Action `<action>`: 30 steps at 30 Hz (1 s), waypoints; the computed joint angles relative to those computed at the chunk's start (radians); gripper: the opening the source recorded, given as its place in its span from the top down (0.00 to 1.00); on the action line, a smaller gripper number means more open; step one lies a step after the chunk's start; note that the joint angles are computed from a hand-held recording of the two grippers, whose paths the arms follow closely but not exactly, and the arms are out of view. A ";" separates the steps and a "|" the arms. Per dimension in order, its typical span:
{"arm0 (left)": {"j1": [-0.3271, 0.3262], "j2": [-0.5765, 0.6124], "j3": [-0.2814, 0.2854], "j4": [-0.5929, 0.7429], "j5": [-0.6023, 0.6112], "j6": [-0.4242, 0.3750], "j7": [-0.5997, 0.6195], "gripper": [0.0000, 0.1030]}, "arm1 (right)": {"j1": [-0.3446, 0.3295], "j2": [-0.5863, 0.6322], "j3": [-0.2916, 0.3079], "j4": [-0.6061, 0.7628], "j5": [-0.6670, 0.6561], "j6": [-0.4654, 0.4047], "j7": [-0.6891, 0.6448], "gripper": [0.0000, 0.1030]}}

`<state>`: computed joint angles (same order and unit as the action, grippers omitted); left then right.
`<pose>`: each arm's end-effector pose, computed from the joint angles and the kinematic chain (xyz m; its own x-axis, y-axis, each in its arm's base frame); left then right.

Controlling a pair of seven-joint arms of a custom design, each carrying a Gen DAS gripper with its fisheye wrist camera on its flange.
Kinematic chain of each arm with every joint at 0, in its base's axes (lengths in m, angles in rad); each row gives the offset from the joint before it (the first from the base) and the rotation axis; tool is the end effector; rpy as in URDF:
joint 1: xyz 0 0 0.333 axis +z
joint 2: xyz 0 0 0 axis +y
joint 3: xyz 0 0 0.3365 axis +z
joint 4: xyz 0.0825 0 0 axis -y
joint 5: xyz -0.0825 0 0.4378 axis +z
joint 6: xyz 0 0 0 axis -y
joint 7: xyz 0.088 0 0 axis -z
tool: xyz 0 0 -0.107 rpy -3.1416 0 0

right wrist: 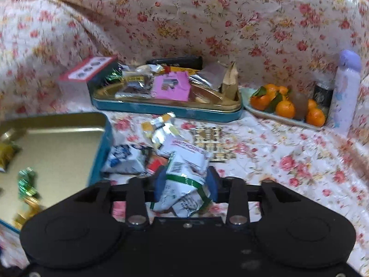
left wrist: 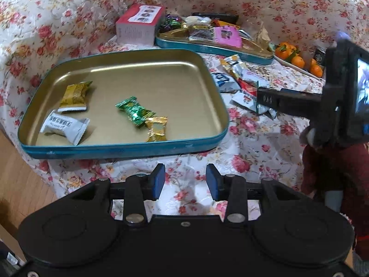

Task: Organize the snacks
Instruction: 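Reach the right tool toward the white packets beside the snack tray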

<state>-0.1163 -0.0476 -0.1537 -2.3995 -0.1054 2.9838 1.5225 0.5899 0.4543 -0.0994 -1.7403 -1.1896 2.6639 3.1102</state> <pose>0.5506 -0.1451 0.3885 -0.1549 -0.9833 0.0957 -0.8093 0.0707 -0.5831 0.6375 0.3798 0.3403 -0.0814 -0.9949 0.0593 -0.6399 0.0065 -0.7685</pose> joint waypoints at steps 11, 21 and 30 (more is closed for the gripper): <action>-0.040 0.031 -0.011 0.042 -0.228 -0.005 0.233 0.53 | -0.035 -0.102 0.029 -0.139 -0.047 -0.159 0.090 0.59; -0.029 0.039 -0.021 0.053 -0.249 -0.028 0.230 0.53 | -0.161 -0.027 0.050 -0.006 -0.256 0.286 0.270 0.59; -0.026 0.032 -0.012 0.052 -0.302 -0.052 0.247 0.53 | -0.302 0.224 0.274 0.271 0.270 0.242 -0.468 0.64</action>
